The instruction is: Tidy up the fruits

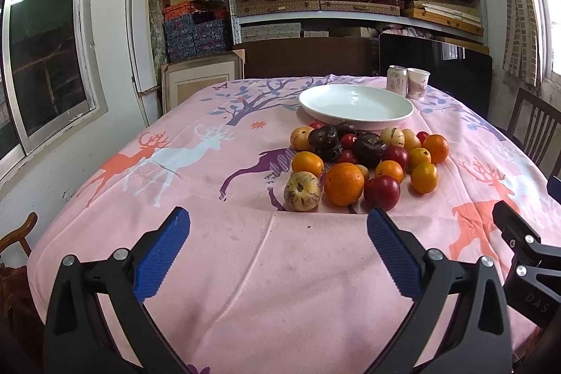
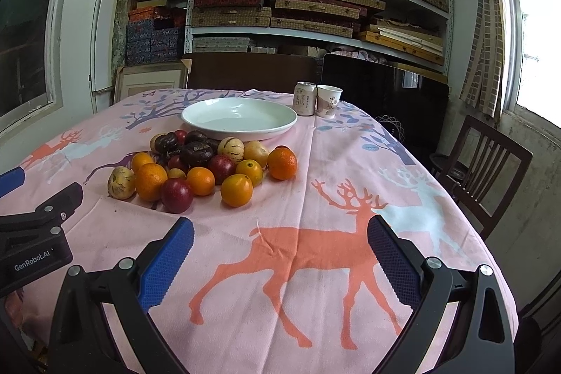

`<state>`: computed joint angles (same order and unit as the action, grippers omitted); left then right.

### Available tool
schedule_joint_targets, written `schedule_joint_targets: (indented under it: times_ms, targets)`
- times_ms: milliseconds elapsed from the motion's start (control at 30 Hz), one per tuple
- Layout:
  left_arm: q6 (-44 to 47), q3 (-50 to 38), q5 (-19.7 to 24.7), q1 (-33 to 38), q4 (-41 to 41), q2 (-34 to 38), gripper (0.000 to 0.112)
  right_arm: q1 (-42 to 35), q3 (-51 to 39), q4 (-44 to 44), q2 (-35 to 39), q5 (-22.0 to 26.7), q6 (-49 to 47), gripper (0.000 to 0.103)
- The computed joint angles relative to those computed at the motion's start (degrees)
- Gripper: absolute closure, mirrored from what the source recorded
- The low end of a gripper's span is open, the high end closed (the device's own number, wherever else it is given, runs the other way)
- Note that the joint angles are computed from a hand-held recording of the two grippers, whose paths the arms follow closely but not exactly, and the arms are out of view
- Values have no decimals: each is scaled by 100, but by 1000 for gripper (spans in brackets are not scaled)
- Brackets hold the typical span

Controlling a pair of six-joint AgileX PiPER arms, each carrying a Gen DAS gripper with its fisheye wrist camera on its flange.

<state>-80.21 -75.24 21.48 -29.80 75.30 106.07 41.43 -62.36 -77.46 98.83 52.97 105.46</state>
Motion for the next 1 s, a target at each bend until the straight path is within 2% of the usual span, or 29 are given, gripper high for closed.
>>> schedule_joint_targets:
  times_ms: [167,233,367,600,667,767,833,933,1000]
  targets:
    - [-89,-265,104,-73,273,100,13,-94,-196,-199,51,42,-62,4]
    - [62,-401,97,-63,152,170,13,-190,-310,-157,90,-50,-212,4]
    - [1166,-798,124,28,-874,404,13,-455,-464,-48,125,-557,-538,4]
    - [2986,-1422,265,250,-2031,937,13,-1018,-864,933,321,-1747,-2135,4]
    - [3705,-1808,525,293,-2533,1239,13,-1210,-1039,1599,451,-1967,-2849,4]
    - [5327,-2574,947,458,-4139,1680,13,-1543,-1183,2705,546,-2486,-3743,4]
    - [5998,-2799,996,568,-4919,1776,13,-1653,-1423,3149,714,-2405,-4198,4]
    - [6292,-3193,1319,602,-5217,2013,13,-1718,-1824,3417,991,-2094,-4632,4]
    - [6689,-3481,1574,695,-5706,2186,13,-1786,-2004,3671,1111,-2025,-4996,4]
